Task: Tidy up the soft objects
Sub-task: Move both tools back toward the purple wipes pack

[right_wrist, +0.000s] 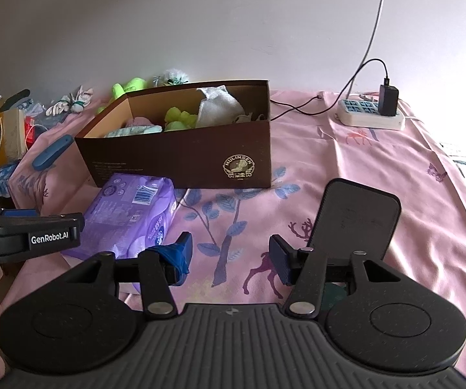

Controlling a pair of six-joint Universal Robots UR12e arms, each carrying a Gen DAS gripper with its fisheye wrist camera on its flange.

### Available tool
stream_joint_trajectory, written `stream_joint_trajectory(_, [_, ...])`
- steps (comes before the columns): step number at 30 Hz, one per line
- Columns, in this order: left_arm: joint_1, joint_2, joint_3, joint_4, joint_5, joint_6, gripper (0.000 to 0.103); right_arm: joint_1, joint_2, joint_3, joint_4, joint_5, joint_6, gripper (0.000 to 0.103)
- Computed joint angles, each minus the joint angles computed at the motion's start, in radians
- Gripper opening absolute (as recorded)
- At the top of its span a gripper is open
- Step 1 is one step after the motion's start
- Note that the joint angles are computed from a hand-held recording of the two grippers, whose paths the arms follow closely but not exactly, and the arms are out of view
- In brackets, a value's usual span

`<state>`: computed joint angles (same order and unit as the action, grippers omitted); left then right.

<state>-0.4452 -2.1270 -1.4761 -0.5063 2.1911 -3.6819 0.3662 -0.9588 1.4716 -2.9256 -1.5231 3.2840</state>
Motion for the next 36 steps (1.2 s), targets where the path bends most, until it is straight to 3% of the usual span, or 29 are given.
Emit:
stream_joint_trajectory(9, [-0.006, -0.012, 0.019, 0.002, -0.013, 0.022, 0.060, -0.005, -0.012, 0.021, -0.013, -0.008, 0.023, 0.037])
stream_joint_trajectory(28, [0.003, -0.004, 0.019, -0.047, -0.024, -0.028, 0.060, -0.001, -0.013, 0.019, -0.017, 0.000, -0.010, 0.037])
stream_joint_trajectory(36, [0.004, -0.002, 0.013, -0.027, -0.056, -0.006, 0.060, -0.008, -0.016, 0.028, -0.017, 0.038, -0.008, 0.037])
